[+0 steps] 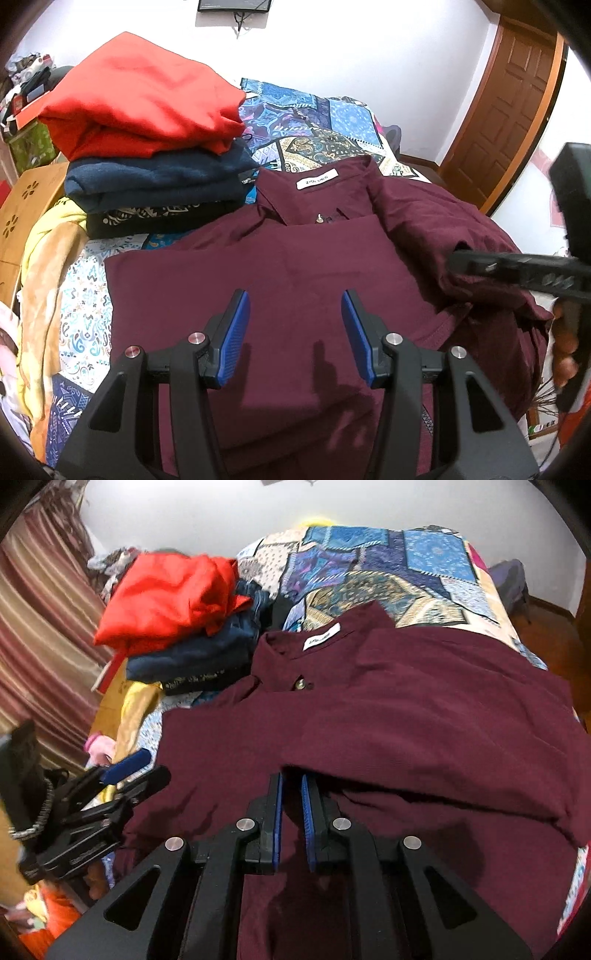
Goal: Fold large clothes
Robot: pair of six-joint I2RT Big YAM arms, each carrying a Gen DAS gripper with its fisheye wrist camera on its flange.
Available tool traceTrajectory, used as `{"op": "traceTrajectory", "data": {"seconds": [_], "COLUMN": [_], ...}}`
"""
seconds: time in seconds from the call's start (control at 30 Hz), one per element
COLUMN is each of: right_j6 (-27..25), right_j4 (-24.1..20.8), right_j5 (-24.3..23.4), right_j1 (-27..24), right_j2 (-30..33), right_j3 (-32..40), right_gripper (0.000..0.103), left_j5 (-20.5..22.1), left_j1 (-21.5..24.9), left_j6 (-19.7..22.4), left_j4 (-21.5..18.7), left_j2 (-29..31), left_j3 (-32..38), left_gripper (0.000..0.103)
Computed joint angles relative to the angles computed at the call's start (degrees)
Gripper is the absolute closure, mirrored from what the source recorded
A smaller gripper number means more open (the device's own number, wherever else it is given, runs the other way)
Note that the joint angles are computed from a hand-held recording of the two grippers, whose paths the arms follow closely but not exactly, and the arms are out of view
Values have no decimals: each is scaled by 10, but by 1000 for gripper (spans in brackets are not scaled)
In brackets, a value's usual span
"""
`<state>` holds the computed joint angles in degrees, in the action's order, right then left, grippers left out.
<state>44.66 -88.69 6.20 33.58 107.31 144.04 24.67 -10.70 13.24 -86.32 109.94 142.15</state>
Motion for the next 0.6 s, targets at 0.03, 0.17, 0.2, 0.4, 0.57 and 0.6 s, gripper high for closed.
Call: {"op": "traceTrajectory", "data": {"seconds": [0.03,0.17,0.2,0.4,0.57,0.6], "right_j6": [7,40,54,139,234,247], "right_j4": [14,59,71,73,85,93], "right_j5": [7,60,87,172,143,129], "right_j1": [-1,-2,-1,-17,-50,-55], "right_j2": [-21,-97,-120,-203,-263,-272], "right_j3": [-24,-110,-137,-237,-342,-359], "right_gripper": [90,62,51,44,44,44], "left_j5": [-1,-6,-7,-13,-19,-19], "left_j1": [-1,-6,-8,-16,-19,-19], "left_j6": [1,5,5,11,15,14], "left_j4": [0,-1,-2,0,6,7], "left_j2": [0,-1,-1,-5,-8,-9], "left_j3": [0,-3,-4,-12,-15,-17], "left_gripper": [53,53,53,53,53,53]}}
